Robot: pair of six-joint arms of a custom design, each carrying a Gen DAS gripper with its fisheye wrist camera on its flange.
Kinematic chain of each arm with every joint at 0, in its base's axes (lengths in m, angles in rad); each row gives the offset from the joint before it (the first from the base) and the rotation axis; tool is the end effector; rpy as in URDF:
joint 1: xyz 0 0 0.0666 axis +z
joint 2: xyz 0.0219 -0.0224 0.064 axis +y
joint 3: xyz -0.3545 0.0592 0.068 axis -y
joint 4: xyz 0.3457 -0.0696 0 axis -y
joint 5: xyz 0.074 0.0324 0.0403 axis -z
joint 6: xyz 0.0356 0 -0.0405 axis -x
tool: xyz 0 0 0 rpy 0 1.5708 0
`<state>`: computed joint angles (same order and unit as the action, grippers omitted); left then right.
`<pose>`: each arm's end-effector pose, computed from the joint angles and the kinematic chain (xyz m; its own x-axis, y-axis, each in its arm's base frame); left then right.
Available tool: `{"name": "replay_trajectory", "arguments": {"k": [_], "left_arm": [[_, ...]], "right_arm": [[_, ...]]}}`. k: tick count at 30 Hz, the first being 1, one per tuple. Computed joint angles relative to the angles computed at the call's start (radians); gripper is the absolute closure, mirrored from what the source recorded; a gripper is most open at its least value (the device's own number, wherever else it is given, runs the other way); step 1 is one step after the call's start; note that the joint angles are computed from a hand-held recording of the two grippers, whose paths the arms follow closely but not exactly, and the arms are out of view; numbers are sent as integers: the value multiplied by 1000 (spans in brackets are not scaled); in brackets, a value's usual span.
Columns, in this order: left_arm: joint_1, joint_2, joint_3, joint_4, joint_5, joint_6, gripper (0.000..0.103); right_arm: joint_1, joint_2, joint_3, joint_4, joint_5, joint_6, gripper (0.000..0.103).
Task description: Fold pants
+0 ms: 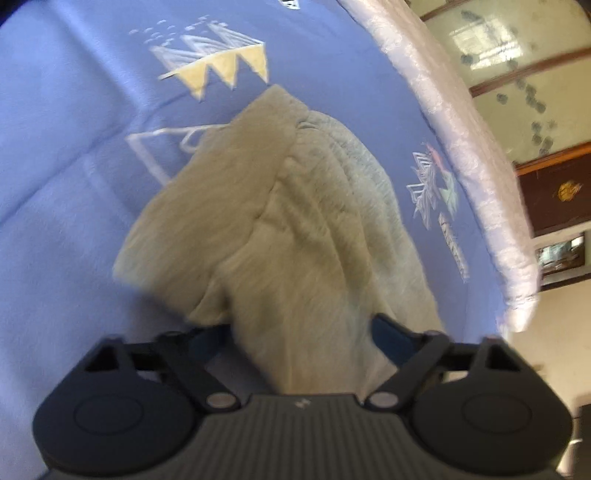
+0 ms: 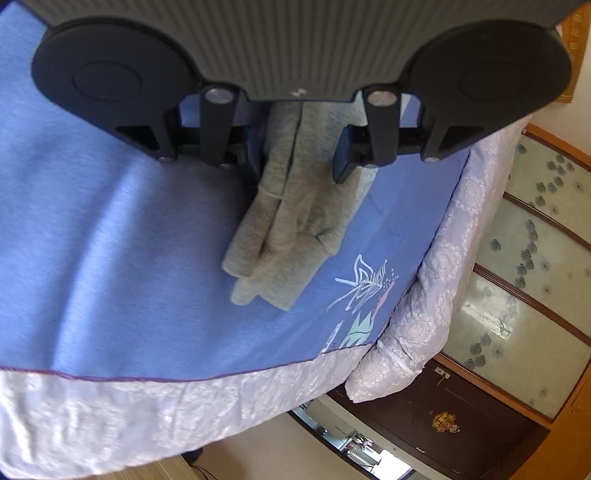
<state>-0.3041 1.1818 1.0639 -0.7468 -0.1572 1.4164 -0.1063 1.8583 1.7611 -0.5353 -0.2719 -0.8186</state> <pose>0.3492 -0.1042 0.3606 -0.3081 -0.9262 -0.2175 -0.6868 0.3747 -0.6228 0.6164 -0.0566 0.3535 -0.4843 0.7590 -0.4351 0.3519 0.6243 0.6974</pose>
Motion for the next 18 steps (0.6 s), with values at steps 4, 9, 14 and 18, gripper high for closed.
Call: {"name": "replay_trajectory", "arguments": {"k": [4,9,14,18], "left_arm": [[37,26,56,-95,58,22,93],[91,-106,48,-190,94,60,94],[96,-167,102,-325,110,21,94],[31,-232,59,-352,88,49,94]], "right_arm": [[11,28,79,-103,60,5,95],[2,-12,121,-157,94,50,95],[-26,-81,140,-276,45,106,95],[-64,-186,40,-288,8,150,95]]}}
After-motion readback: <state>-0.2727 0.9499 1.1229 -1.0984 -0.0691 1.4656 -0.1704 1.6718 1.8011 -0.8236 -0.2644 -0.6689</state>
